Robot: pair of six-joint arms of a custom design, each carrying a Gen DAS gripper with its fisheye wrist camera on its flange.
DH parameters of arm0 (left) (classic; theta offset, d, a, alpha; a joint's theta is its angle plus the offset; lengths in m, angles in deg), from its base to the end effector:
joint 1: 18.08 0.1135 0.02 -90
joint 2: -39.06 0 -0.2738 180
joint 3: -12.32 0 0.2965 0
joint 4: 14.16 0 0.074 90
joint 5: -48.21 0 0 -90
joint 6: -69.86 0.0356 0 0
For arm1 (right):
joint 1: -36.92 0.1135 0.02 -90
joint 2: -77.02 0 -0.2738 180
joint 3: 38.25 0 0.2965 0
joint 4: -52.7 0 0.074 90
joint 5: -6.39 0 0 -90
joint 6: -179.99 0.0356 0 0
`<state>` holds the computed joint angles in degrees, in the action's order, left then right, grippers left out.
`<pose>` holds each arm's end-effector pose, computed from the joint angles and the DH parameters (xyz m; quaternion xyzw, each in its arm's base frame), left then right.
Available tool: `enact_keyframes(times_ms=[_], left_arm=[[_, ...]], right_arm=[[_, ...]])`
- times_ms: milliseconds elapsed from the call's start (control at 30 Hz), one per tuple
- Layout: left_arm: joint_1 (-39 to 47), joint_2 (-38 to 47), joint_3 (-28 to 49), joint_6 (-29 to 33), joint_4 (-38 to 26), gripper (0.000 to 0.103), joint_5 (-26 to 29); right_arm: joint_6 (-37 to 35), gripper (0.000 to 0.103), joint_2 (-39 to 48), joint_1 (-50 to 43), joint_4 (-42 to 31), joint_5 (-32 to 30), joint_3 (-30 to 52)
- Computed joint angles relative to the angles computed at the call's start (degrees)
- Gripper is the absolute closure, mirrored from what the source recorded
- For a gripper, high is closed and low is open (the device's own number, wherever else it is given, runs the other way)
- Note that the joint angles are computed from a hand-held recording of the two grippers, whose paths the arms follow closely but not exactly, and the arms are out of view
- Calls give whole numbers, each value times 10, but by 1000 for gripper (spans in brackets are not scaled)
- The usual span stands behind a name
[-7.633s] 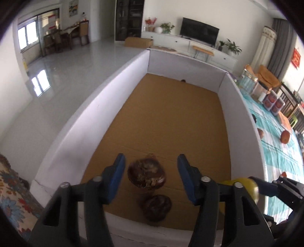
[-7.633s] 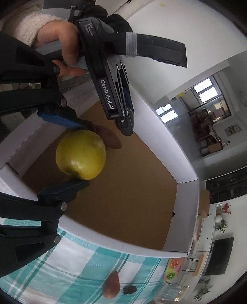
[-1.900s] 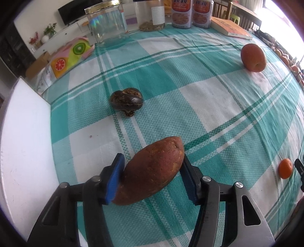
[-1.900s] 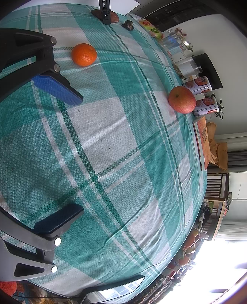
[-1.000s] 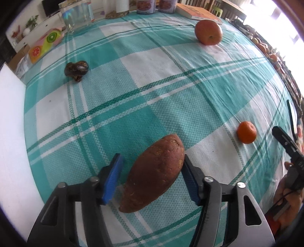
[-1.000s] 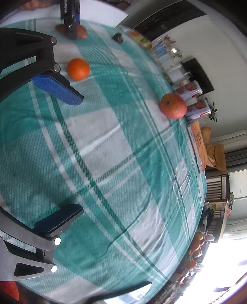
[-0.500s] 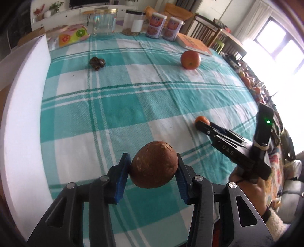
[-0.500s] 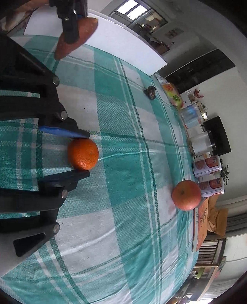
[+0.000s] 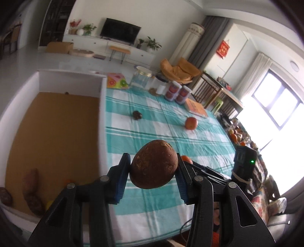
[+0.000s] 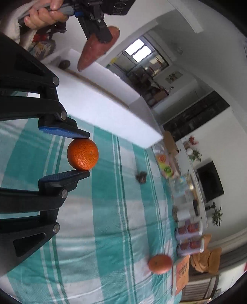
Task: Organize fruits
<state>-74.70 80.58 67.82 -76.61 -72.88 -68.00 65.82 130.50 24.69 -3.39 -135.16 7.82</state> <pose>0.1110 -0.1400 0.2921 -0.0861 0.8991 -0.1973 0.3812 0.1955 -0.0138 0.2093 -0.1903 0.8614 0.3376 0.3283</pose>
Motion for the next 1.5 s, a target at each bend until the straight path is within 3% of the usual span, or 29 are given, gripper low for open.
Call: enact_keyframes(times_ms=[100,267,400,433,467,500,567,633,700,767,833,1000,1067,1133,1167,1233,1300,1500], left_arm=[[26,-61,-8,-33,-107,56,-28],[102,-136,-71,-68,-208,56,-7],[158,-149,-111,-71,-238,53,4],[163,-140,-111,-79,-247,42,-9],[161,-126,-107,-91,-255,33,-26],[152,-115,-102,-108,-262,18,-46],[135,-97,-91,-129,-263,17,-75],[121,-73,-80,-131,-238,17,-84],[91,-49,-70,-145,-214,17,-100],[59,-10,-54,-142,-176,17,-111],[27,33,-35,-120,-131,16,-114],[-25,195,29,-21,19,16,-71],[-31,275,58,8,73,16,-36],[-31,359,91,39,126,16,4],[-32,401,108,50,147,16,14],[-33,479,142,70,182,16,24],[-31,541,169,85,207,16,26],[0,650,224,117,225,16,4]], right_arm=[[119,70,-75,196,27,48,-4],[242,69,-32,494,112,209,-2],[277,63,41,609,142,335,9],[284,52,39,609,144,342,7],[290,38,27,596,147,336,1],[292,32,2,575,149,321,-9],[275,23,-40,509,138,296,-20],[243,21,-77,420,121,263,-27],[198,16,-91,296,103,197,-31],[141,6,-78,171,108,163,-40],[88,4,-45,71,148,186,-57],[1,4,153,-113,366,300,-77],[-13,4,206,-189,386,291,-59],[26,4,255,-249,347,222,-3],[39,4,249,-266,362,211,-5],[55,4,245,-269,392,245,-10],[61,4,260,-269,384,255,0],[66,4,271,-255,393,300,-4]])
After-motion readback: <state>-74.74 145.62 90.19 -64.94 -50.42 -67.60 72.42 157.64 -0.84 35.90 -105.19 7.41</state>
